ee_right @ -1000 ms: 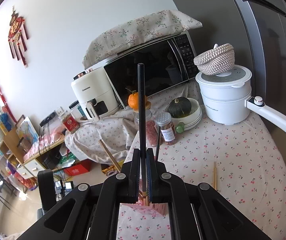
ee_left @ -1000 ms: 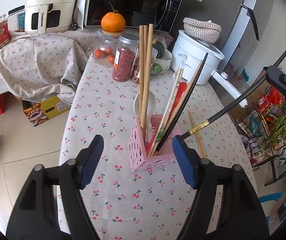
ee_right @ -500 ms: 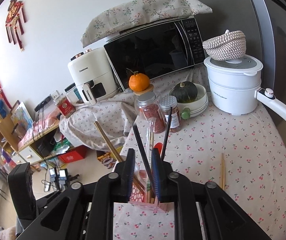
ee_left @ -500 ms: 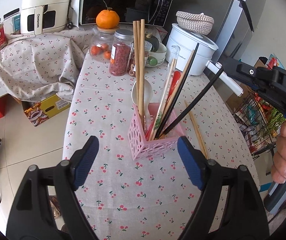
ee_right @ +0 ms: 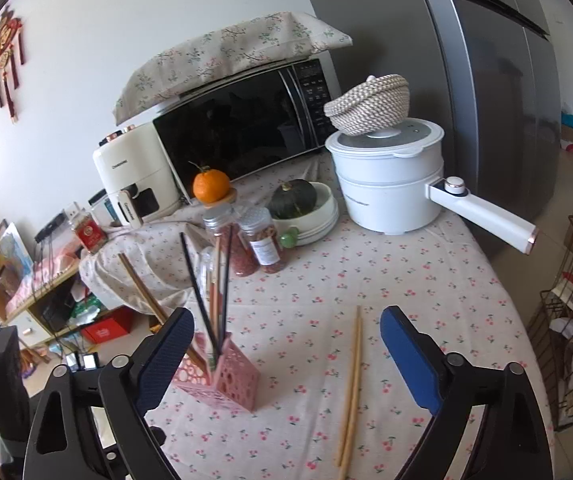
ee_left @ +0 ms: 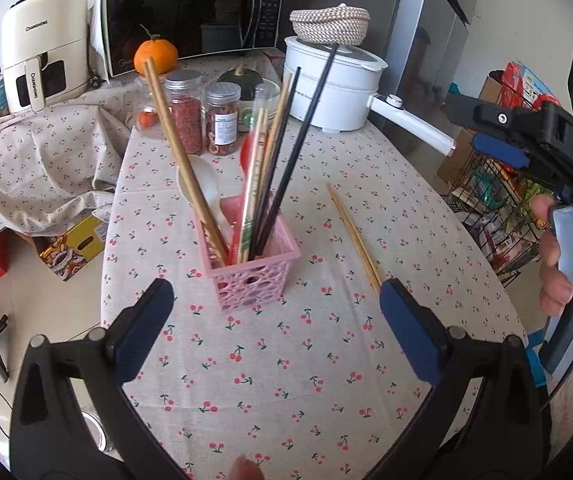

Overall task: Organize utensils
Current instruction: 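Reach the left gripper to the two remaining bamboo chopsticks and grasp one, then lift the bamboo chopstick with the left gripper while the right gripper grasps the other one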

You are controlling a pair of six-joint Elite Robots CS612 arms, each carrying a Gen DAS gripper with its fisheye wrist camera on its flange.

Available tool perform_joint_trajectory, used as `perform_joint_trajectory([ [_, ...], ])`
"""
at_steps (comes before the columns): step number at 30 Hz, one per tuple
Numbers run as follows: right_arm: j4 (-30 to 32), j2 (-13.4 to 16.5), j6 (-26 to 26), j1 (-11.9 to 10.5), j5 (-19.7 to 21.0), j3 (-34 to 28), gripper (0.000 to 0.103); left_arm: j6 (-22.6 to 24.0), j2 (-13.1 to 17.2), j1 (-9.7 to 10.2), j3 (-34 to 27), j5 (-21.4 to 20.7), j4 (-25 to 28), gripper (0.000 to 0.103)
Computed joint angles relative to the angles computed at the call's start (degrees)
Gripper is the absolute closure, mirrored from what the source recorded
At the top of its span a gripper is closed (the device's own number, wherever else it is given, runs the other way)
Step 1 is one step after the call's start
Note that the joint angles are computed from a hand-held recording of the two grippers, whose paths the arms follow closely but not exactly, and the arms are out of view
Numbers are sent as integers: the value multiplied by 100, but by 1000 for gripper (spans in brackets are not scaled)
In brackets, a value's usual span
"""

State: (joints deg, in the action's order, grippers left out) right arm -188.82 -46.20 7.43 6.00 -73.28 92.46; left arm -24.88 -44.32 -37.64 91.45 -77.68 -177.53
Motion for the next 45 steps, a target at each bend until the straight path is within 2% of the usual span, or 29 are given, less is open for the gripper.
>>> perform_joint_trajectory([
  [6,-94,-88,-39,-214,-631,305,0,-54,192,-164,-196,-75,78,1],
  [9,133,-125,-41,-326,-746,393,0,-43,338,-287,-444,193,405,1],
  [11,277,-121,-11,-391,-769,424,0,-57,450,-355,-670,344,722,1],
  [14,469,-105,-53,-467,-792,457,0,-199,652,-385,-1129,263,1322,1],
  [17,666,-66,-37,-520,-851,443,0,-654,893,-363,-1673,195,1930,1],
  [21,824,27,65,-586,-1011,385,0,-935,1299,-348,-2592,509,3142,1],
  [24,1051,103,352,-685,-789,313,0,-1325,1559,-250,-3082,317,3660,2],
  [26,1231,153,592,-759,-543,258,0,-1600,1684,-180,-3290,110,3789,8],
  [28,1365,200,766,-813,-346,209,0,-1718,1784,-118,-3452,-137,3831,25],
  [29,1401,220,819,-831,-284,189,0,-1737,1831,-94,-3533,-244,3866,28],
  [34,1441,281,759,-838,-313,97,0,-1702,1976,-92,-3783,-309,3997,63],
  [38,1448,303,696,-828,-334,55,0,-1629,2080,-105,-3999,-141,4178,74],
  [40,1466,308,703,-833,-267,43,0,-1564,2173,-76,-4194,-233,4356,78],
  [45,1487,313,671,-818,-234,29,0,-1324,2412,-37,-4774,-305,5023,79],
])
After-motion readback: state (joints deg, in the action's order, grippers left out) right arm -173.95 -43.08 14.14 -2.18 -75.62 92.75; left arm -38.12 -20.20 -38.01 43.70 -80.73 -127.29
